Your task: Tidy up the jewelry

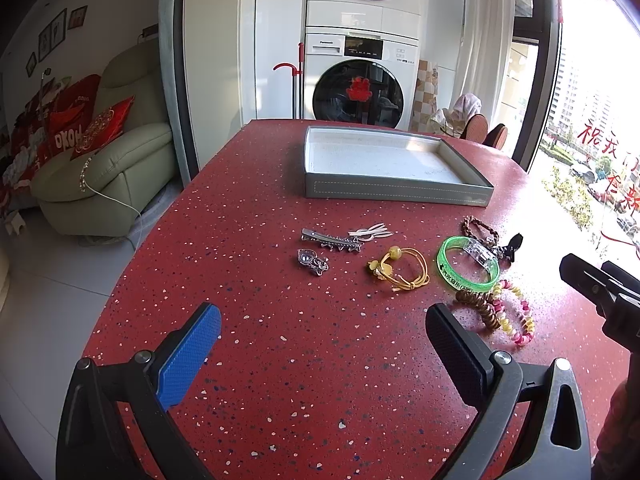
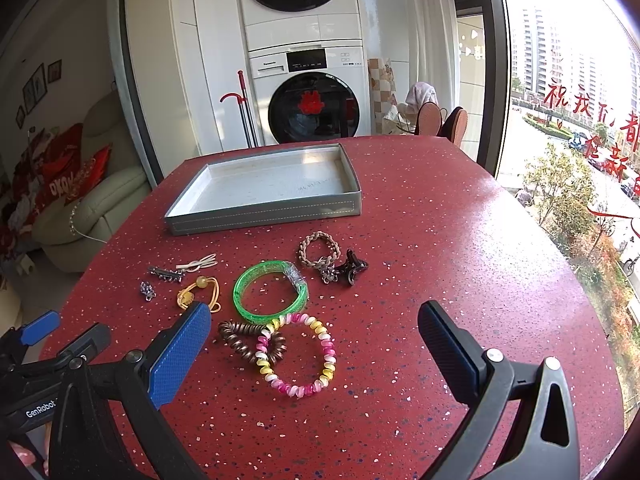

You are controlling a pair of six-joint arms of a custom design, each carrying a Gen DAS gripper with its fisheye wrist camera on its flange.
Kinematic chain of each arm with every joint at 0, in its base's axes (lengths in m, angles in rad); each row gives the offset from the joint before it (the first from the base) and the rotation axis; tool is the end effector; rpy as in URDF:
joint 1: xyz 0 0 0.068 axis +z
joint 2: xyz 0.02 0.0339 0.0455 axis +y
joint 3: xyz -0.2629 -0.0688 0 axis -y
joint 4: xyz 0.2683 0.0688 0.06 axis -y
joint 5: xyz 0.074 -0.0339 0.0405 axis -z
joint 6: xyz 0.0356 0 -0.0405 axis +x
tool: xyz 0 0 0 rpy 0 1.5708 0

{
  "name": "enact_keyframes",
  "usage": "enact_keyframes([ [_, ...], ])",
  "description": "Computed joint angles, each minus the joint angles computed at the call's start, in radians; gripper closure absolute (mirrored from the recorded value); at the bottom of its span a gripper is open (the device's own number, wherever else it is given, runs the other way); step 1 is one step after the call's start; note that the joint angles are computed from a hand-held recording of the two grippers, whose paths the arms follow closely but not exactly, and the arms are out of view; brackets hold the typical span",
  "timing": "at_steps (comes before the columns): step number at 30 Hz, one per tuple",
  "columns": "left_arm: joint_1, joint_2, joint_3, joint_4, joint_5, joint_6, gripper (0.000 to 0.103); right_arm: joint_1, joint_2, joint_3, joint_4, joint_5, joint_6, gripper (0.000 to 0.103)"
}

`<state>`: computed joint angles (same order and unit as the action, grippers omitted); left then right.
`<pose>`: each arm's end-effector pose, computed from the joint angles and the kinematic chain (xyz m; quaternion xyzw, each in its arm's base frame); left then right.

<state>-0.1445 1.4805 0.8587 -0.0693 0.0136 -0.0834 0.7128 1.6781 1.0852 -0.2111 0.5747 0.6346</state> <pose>0.3302 -0.0485 0.1980 0.0305 0.9043 -0.0545 0.4223 0.2973 0.2314 0.1999 0.0712 0.8928 0.0184 0.4443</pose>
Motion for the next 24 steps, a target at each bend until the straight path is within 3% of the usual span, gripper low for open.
enact_keyframes([
  [24, -0.005, -0.001, -0.006, 0.005, -0.001, -0.009, 0.000, 0.002, 0.004, -0.004, 0.006, -0.007, 0.002, 0.000],
])
